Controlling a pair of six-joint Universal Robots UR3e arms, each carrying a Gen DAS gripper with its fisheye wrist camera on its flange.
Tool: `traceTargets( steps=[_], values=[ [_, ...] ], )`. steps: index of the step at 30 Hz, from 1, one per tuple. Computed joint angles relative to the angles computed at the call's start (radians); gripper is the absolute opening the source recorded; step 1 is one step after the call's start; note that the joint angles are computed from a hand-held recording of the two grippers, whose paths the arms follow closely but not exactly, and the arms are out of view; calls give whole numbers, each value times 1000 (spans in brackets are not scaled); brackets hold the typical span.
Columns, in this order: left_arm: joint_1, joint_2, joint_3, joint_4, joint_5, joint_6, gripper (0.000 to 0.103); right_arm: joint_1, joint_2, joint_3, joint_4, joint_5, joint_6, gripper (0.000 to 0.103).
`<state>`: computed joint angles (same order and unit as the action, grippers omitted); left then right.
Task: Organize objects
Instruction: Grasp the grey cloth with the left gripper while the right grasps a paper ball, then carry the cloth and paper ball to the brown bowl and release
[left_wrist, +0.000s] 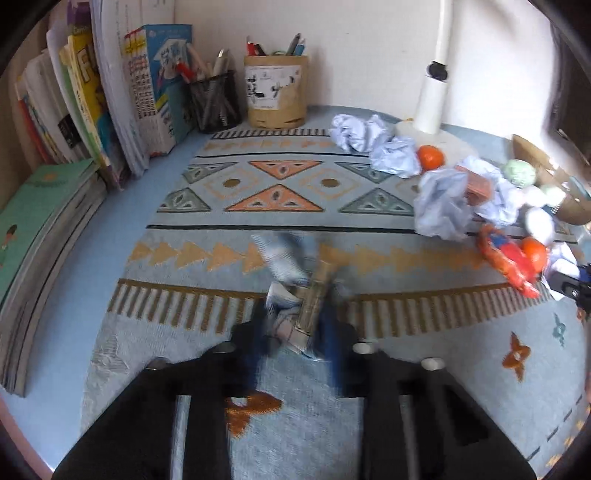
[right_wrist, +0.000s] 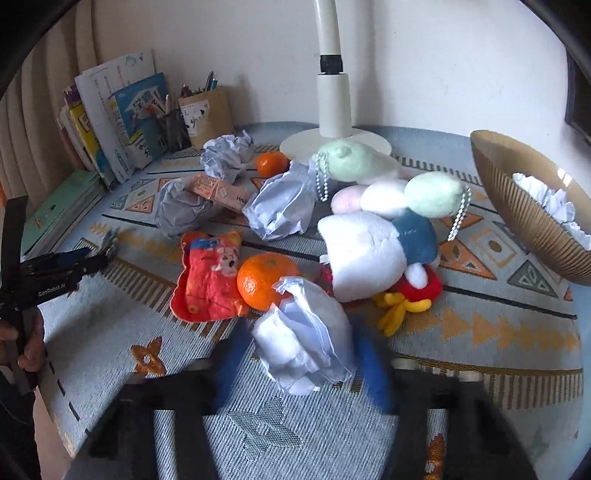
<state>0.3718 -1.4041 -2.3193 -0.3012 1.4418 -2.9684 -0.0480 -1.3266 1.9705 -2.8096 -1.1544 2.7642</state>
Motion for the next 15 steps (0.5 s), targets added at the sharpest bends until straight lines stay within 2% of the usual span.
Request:
traceTargets(
  steps=[2,5,10,15],
  values=[
    [-22,12,-8,8,15,-8,20,-16,-6,11,-6,30,-2,44],
    [-39,70,-28,3,-33,-22,20,-74,-67,73,-30,108,-9,43],
    [-179,103,-13,55,-49,-162,20,-227,-217,160,19,220,-59,44],
    [-439,-41,138,119,78,-276,20,-377,-332,192,118,277,-129,44]
  ],
)
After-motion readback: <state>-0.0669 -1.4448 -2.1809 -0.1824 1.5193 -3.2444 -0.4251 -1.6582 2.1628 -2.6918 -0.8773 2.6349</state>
